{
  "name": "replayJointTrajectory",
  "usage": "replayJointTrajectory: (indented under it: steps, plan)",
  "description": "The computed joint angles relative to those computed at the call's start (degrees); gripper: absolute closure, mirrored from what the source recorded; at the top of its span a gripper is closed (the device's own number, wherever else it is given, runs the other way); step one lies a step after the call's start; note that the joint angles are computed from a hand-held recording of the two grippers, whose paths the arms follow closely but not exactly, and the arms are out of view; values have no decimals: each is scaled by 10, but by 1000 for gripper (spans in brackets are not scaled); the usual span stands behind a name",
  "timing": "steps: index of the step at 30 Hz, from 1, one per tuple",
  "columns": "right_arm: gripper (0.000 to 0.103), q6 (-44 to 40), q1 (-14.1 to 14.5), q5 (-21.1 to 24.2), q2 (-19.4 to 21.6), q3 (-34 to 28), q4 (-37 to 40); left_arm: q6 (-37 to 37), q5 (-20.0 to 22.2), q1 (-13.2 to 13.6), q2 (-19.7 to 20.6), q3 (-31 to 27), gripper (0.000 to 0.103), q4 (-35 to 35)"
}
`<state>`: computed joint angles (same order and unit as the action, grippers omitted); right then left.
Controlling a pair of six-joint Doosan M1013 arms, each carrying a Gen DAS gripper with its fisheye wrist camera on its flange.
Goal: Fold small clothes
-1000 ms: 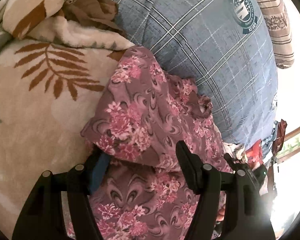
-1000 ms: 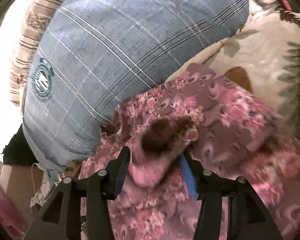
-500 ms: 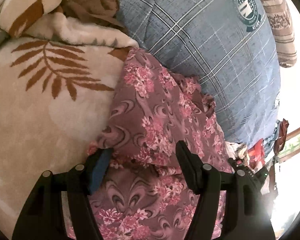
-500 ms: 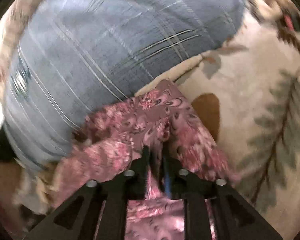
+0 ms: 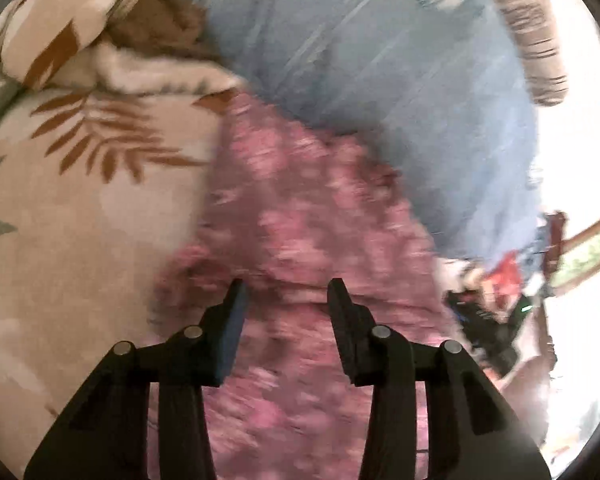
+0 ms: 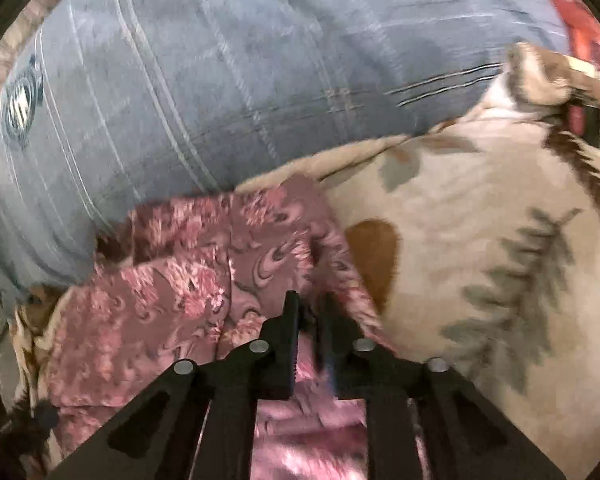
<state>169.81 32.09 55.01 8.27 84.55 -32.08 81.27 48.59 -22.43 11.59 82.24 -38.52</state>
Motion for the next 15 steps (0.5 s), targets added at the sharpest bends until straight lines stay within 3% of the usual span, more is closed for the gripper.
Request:
replayJointTrajectory:
  steps: [2,3,5,7,9,10,11,13,15]
  plan:
    - [87,33,10,-39,-16,16,-44,8,-10,-7,-4,-12,55,20]
    - [87,32,12,-54,-16,17,-55,-5,-16,-15,-2,-22,47,56]
    - [87,-2,10,-75,-13,13,-37,-57,-12,-34,11,-51,44,160]
    - [87,-33,9,-79,-4,8,-17,-78,31,-44,37,-84,44,221]
    - [89,-82,-2,-64,8,1,51,-94,99,-56,70,-119,45,277]
    - [89,-82,-4,-53,16,5,63,-100,140,-62,87,-134,46,306]
    - [90,-65,-1,-71,8,17,44,-97,152,-69,94,-137,48,329]
    - [88,-66,-3,-73,1,17,62,-94,130,-78,79,-123,48,361]
    - [85,-61,-1,-94,-16,27,65,-67,119,-75,69,-114,46,325]
